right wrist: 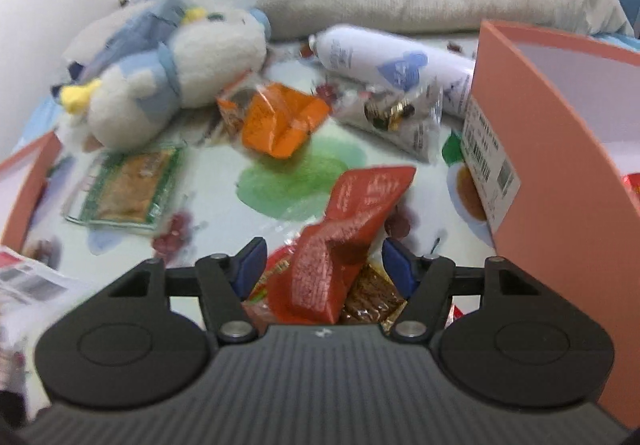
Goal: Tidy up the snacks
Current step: 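Grasp the red packet with the right gripper while the left lifts the shrimp-stick bag, then carry the shrimp-stick bag and red packet over the pink box with both grippers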
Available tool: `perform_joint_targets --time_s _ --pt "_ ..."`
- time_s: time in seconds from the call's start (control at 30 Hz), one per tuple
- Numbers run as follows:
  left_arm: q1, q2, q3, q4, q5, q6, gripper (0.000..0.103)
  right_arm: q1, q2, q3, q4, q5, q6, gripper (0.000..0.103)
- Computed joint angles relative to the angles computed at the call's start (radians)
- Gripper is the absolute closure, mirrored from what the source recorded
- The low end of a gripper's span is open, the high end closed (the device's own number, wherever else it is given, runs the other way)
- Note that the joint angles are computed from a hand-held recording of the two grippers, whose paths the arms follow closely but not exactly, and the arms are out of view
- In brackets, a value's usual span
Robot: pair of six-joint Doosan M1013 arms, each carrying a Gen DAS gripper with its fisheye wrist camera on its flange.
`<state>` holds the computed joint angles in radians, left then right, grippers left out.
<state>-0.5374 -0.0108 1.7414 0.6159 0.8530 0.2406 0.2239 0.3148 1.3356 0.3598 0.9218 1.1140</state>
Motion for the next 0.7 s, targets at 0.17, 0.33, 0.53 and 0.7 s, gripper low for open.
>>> perform_joint_targets --time_s 0.17,0.33,0.53,0.7 --pt "-0.006 -0.005 0.001 0.027 0.004 -0.037 0.047 0.005 -0.032 0.032 -0.034 -0.035 -0.052 0.068" --pt "-0.014 -0.002 0.001 0.027 0.012 -0.059 0.047 -0.014 -0.076 0.063 -0.002 -0.010 -0.119 0.069" --pt "-0.029 0.002 -0.001 0.025 0.028 -0.064 0.047 -0.058 -0.147 0.131 0.071 0.022 -0.179 0.069" --pt "-0.041 0.004 0.000 0.020 0.036 -0.079 0.047 -0.090 -0.183 0.153 0.119 0.061 -0.223 0.069"
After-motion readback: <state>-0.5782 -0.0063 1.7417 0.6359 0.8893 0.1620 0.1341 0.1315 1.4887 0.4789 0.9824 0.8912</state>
